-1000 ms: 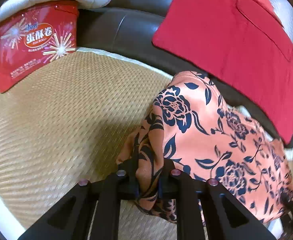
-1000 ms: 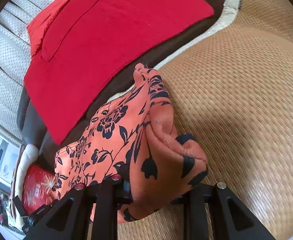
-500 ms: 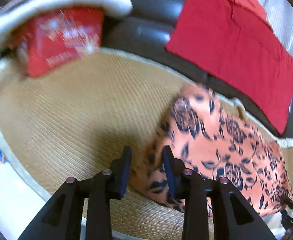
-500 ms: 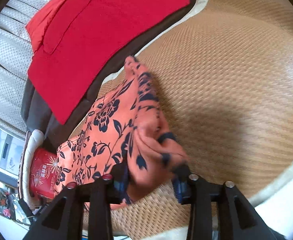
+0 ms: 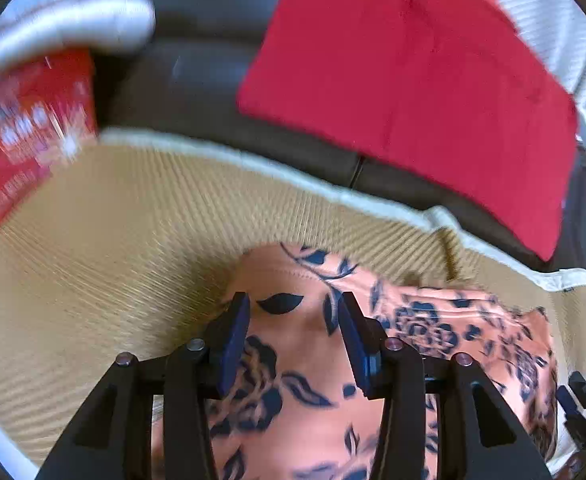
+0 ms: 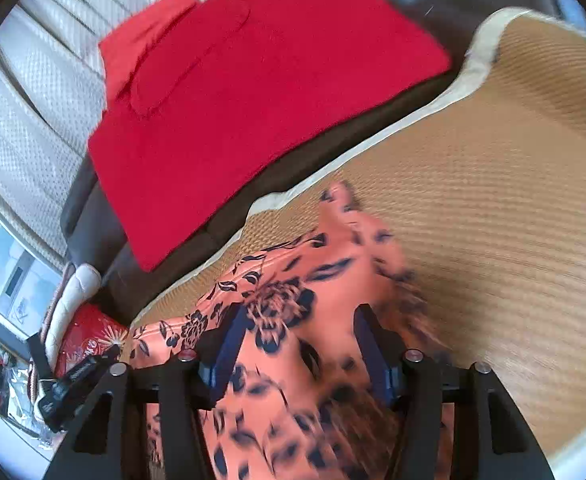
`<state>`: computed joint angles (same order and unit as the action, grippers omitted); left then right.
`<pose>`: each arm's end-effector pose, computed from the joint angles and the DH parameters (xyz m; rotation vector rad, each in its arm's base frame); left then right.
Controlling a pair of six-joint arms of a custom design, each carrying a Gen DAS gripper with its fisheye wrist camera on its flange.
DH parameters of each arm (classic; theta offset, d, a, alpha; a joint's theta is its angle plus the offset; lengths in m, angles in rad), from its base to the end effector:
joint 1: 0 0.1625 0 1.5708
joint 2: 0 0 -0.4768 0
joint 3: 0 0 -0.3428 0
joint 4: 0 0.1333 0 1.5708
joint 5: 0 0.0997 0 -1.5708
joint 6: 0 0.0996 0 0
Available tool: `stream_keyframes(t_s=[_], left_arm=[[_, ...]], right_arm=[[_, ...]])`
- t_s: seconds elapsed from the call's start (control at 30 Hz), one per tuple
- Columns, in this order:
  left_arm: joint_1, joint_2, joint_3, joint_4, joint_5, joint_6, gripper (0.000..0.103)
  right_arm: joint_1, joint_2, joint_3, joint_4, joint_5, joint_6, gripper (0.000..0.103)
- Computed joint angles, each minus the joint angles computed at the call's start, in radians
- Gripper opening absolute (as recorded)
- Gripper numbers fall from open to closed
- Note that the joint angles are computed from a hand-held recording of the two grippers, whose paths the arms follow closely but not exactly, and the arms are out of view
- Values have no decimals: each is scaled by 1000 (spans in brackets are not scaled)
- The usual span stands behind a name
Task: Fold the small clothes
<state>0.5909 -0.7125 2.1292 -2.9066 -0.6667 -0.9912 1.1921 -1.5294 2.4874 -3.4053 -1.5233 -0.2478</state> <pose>-0.3038 -0.4586 0.0660 0.0339 2.4207 -0.9256 -0.0038 -0.3829 0.3714 -0.1444 -2.6563 1.2054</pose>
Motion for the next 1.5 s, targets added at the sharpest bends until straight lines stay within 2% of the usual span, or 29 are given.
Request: stream_keyframes(t_s=[0.1,0.17,0.2,0.23,0.33,0.43,0.53,0.6,0.67,0.73,0.87,0.9,0.93,0.97,1.03,1.1,1.17,1.27,1.33,1.4,1.47,1.5], left_arm=[[58,28,-29,41,0,-53,47],[77,42,-35,50,33,-56,47],[80,51,-37,60,59,-52,54],[87,57,-45,88,71,-56,58],[84,55,-55,120,73,-45,57],[58,18,3,64,53,-59,57],[-11,-31,77,65,95,-131,57],[-73,-78,128,145,125,-239,57],[-140,-133,179,280,130,-418,57],[-197,-179,235,339,93,-542,58],[-307,-233,333,420,-6,-784,60],[-326,-232,348,424,-35,-834,61],[-339,-231,373,387,-67,-863,61],[-344,-222,401,319,-91,-869,61],[-342,-194,440,185,-142,-852,61],[-340,-159,460,82,-161,-828,61],[-338,-133,463,40,-155,-824,61],[-313,-98,453,-19,-135,-791,61],[-285,-79,441,-50,-122,-772,61],[-248,-66,426,-77,-100,-749,61],[-232,-64,400,-41,-79,-737,61],[-230,-64,383,-10,-70,-731,61]], right_arm=[[22,114,-80,-2,-37,56,57],[29,175,-121,-28,-88,78,55],[27,194,-141,-20,-118,81,55],[13,200,-151,-5,-114,70,55],[17,207,-162,-19,-114,40,54],[-1,183,-122,-41,-35,27,56],[-5,141,-58,-37,44,-51,56],[8,121,-15,-24,81,-114,56],[21,117,21,-14,120,-155,56],[42,122,49,8,141,-183,56],[89,192,76,61,156,-172,56],[109,213,71,73,121,-156,56],[132,256,56,92,56,-133,55],[149,296,49,83,-3,-114,54],[170,306,61,31,-20,-101,54],[156,290,68,56,51,-90,55],[151,288,82,32,99,-91,55],[164,285,90,18,136,-129,53],[177,304,81,21,112,-137,53],[183,303,50,100,24,-95,51],[190,332,27,107,-52,-66,29],[188,328,21,119,-55,-63,29]])
